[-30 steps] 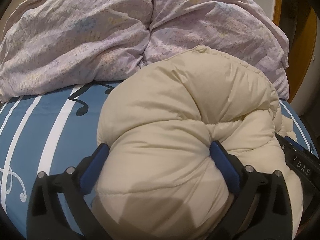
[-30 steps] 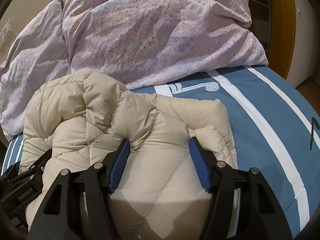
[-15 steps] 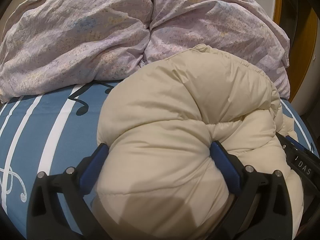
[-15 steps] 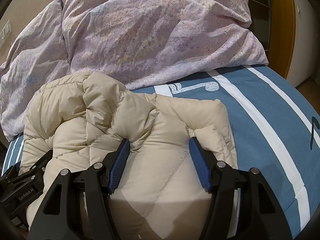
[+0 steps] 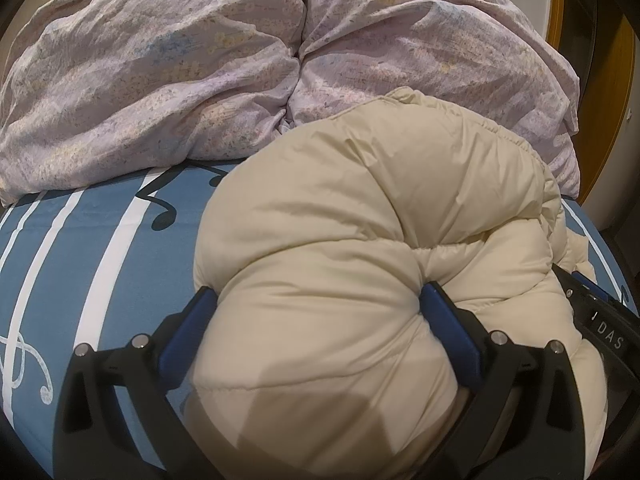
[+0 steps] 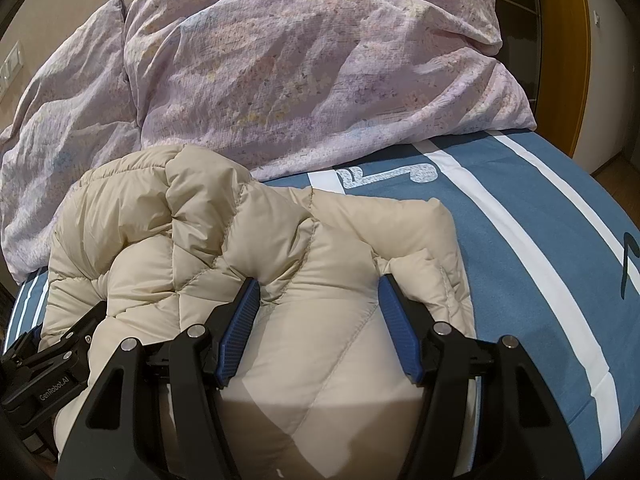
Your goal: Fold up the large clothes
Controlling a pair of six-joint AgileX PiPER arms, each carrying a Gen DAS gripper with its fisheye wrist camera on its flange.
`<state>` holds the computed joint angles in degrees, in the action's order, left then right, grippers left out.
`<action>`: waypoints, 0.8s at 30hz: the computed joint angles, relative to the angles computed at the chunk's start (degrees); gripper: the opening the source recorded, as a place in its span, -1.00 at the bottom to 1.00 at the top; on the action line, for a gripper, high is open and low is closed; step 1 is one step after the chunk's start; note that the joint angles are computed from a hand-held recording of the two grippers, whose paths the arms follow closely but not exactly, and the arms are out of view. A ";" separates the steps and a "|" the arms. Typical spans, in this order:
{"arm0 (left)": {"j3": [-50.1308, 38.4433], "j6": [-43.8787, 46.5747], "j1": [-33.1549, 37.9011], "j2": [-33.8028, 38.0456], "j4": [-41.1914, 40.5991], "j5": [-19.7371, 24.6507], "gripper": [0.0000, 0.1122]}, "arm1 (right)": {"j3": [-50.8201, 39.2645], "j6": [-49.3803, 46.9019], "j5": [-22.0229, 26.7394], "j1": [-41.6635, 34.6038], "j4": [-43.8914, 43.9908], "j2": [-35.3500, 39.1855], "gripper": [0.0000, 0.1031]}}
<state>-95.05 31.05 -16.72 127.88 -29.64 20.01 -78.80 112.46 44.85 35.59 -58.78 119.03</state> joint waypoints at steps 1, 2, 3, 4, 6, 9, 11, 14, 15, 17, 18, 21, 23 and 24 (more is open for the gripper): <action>-0.02 -0.07 -0.01 0.01 0.09 -0.02 0.81 | 0.00 0.00 0.00 0.00 0.00 0.00 0.23; 0.00 0.03 0.03 0.03 0.00 -0.02 0.81 | 0.00 0.00 0.00 0.00 0.00 0.00 0.23; 0.01 0.04 0.03 0.01 0.00 -0.02 0.81 | 0.00 -0.04 -0.02 0.02 0.01 -0.01 0.23; -0.02 -0.06 0.02 0.00 0.09 0.01 0.81 | 0.06 -0.03 -0.07 0.00 -0.01 -0.06 0.23; -0.11 -0.33 -0.01 -0.02 0.35 0.08 0.81 | 0.13 -0.04 -0.10 0.00 -0.03 -0.11 0.23; -0.14 -0.35 -0.02 -0.02 0.35 0.12 0.81 | 0.10 -0.07 -0.13 -0.02 -0.02 -0.11 0.23; -0.18 -0.41 -0.03 -0.01 0.40 0.15 0.81 | 0.07 -0.12 -0.09 -0.01 0.03 -0.12 0.23; -0.22 -0.33 0.00 0.06 0.32 0.17 0.81 | 0.08 -0.15 -0.09 -0.01 0.04 -0.14 0.23; -0.23 -0.56 -0.05 0.01 0.53 0.18 0.81 | 0.08 -0.16 -0.05 0.02 0.06 -0.16 0.23; -0.23 -0.41 -0.02 0.05 0.39 0.17 0.81 | -0.08 -0.26 0.04 0.04 0.12 -0.08 0.23; -0.28 -0.63 -0.06 0.02 0.60 0.23 0.81 | -0.07 -0.24 0.04 0.05 0.12 -0.09 0.23; -0.37 -0.57 -0.02 0.05 0.51 0.37 0.81 | -0.20 -0.35 0.11 0.07 0.19 -0.04 0.23; -0.60 -0.77 -0.07 0.19 0.69 0.47 0.81 | -0.48 -0.64 0.32 0.10 0.40 0.10 0.23; -0.66 -0.75 -0.05 0.23 0.66 0.52 0.81 | -0.52 -0.73 0.36 0.09 0.46 0.11 0.23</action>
